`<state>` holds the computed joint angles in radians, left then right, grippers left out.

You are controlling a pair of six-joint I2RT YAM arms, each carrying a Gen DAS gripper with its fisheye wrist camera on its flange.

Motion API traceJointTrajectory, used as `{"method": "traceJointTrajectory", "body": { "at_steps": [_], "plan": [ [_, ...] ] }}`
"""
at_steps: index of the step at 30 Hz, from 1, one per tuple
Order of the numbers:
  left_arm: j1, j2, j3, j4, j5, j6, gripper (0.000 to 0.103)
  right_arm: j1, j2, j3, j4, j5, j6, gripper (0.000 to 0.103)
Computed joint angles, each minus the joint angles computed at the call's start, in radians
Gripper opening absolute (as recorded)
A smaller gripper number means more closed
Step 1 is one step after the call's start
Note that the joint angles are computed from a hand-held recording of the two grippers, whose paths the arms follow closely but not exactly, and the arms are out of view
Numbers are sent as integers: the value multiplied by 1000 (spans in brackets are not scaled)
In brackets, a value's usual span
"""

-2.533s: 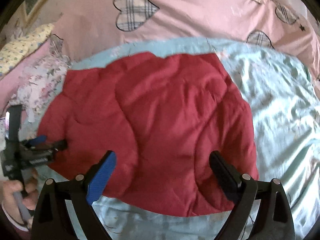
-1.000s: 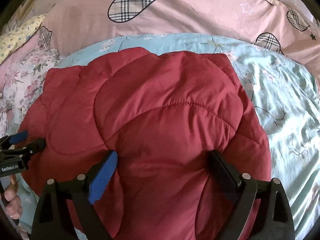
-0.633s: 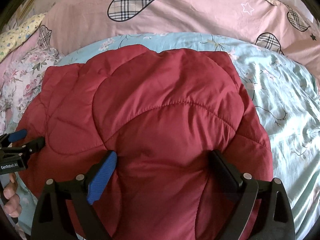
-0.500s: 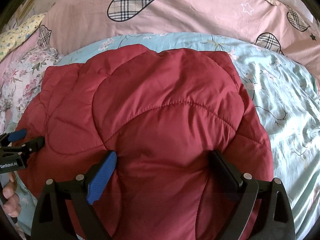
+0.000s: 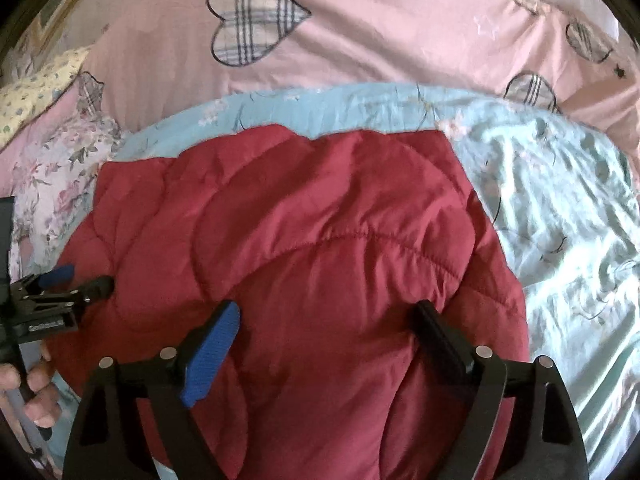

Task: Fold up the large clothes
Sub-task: 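Press and smooth the folded coat with both grippers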

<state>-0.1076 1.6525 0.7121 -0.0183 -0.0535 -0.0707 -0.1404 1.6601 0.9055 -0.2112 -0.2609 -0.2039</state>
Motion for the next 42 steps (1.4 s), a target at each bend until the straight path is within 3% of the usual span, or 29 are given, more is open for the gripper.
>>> {"method": "traceJointTrajectory", "body": {
  "at_steps": [10,19,25,31,37,42],
  "plan": [
    [1,30,19,4,-2,-2,103,8,71,7,51,10,-4,94],
    [2,34,18,11,-6,2,103,-7,28,-8,29,0,-11,90],
    [49,-119,-67,-26,70,11,103,1,55,-11,56,8,-6,92],
    [43,-28,-70,42,41,12,103,10,51,-21,69,15,0,93],
    [26,-25,-51,14,12,4,103,-2,51,-6,44,6,-5,91],
    [22,-30,-60,21,2,5,103,-17,-61,-66,21,6,10,86]
  ]
}}
